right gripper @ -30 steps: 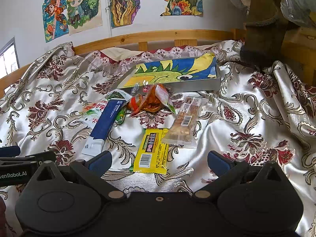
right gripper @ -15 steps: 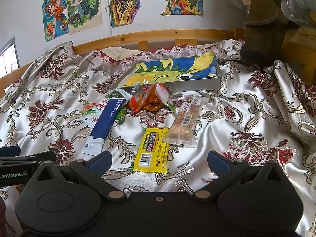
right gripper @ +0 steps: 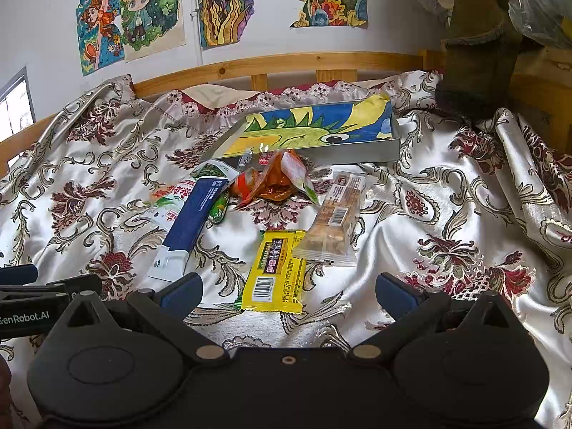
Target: Organize snacks
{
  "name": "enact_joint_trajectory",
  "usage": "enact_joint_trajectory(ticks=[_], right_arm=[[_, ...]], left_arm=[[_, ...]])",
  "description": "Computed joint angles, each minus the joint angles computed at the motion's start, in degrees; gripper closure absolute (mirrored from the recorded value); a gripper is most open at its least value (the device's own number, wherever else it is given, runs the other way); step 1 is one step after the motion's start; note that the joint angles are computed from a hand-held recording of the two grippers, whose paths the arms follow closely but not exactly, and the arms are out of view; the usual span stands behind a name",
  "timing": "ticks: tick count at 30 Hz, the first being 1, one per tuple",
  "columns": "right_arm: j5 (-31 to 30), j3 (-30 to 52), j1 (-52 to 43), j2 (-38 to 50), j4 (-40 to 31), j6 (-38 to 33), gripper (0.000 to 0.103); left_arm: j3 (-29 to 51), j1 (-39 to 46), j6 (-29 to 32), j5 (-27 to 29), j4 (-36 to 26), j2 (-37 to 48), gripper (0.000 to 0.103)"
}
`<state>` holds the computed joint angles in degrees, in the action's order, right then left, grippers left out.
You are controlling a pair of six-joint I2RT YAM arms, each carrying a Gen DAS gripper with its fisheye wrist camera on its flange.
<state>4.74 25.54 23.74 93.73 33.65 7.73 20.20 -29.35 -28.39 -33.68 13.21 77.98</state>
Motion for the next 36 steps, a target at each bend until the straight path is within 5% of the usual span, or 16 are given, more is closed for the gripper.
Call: enact_joint_trajectory(ticks=[24, 36], right_arm=[[-0.7, -0.1, -0.2, 0.7, 0.8, 0.8, 0.001], [-4.0, 2.2, -0.3, 4.0, 3.6, -4.9, 0.001]], left_arm=[[-0.3, 0.5, -1.0, 1.0, 0.8, 1.7, 0.0], [4.1, 10.4, 5.5, 11.3, 10.6, 8.2, 0.0]])
